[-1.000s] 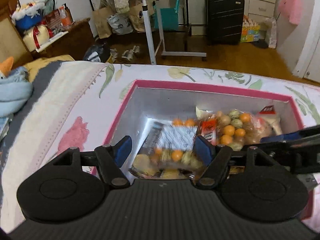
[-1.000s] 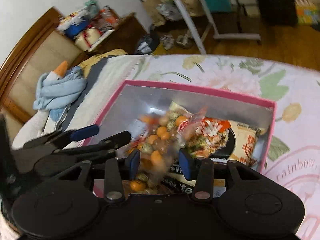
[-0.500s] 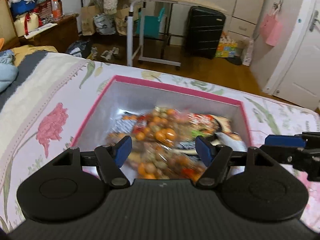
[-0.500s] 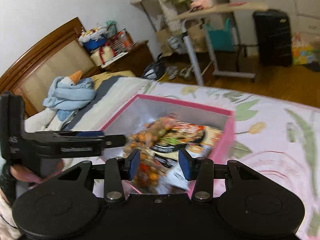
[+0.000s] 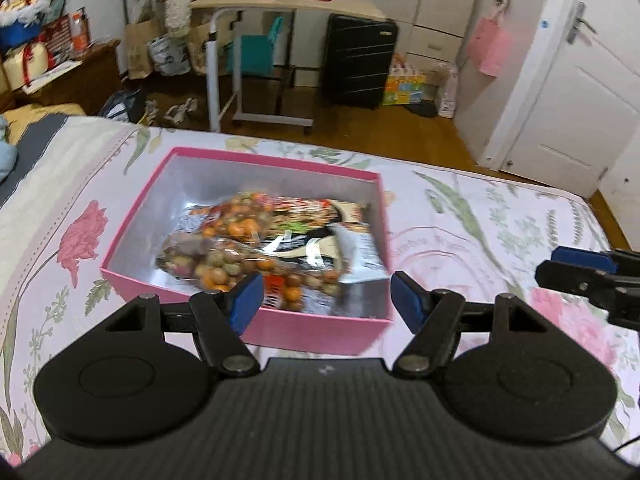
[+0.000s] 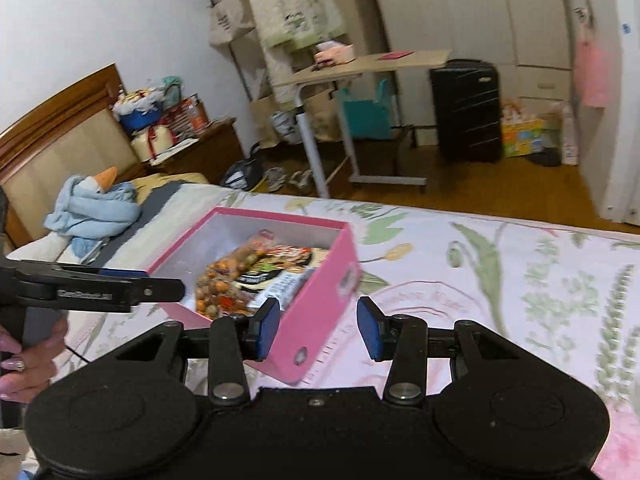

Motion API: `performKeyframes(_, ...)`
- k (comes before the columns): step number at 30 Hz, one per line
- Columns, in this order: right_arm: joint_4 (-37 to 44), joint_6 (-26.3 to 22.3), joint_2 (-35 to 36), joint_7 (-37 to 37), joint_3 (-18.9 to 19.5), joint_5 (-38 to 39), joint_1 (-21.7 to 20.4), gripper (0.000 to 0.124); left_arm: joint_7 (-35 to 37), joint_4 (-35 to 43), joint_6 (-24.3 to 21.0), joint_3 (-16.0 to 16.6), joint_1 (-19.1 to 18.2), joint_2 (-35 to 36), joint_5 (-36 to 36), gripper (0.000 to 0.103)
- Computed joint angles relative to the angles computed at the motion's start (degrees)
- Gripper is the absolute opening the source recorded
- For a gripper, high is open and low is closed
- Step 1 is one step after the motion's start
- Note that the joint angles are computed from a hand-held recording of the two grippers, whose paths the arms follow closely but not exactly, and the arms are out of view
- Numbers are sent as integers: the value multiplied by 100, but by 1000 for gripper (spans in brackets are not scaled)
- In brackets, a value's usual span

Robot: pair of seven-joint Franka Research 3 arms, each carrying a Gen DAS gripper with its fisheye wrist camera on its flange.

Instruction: Organize snacks

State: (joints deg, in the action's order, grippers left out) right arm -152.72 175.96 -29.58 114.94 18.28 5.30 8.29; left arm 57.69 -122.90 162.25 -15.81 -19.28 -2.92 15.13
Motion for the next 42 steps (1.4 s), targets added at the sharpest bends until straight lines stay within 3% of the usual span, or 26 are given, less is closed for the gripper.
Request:
performKeyframes(4, -289, -521, -747, 327, 437, -284, -367, 49, 497, -98, -13, -47, -210, -172, -599, 70)
performKeyframes(12, -921, -1047, -1939, 894, 625, -518, -339, 52, 501, -197, -123, -184, -469, -301, -682, 70)
performKeyframes(18, -1137, -1675, -2536, 1446, 740, -719, -301, 55, -50, -207, -235, -338, -502, -310, -80, 70)
performKeyframes(25, -1104, -2315, -2752, 2003, 839, -1059, -275, 57, -884, -247, -348, -503, -499, -408, 857, 70)
performKeyframes(29, -1009, -2748, -2792, 2347, 985, -1331, -341, 68, -1466, -221, -575, -668, -477, -477, 1683, 70)
performKeyframes(32, -1028, -2996, -2880, 2558, 874, -1433, -234, 69, -1463, -212, -672, -651, -587, -500, 1696, 71)
performKeyframes(42, -1180, -3337, -3193, 2857, 715, -1684, 13, 77, -2034, -224, -710, -764, -688, -486, 2148, 92)
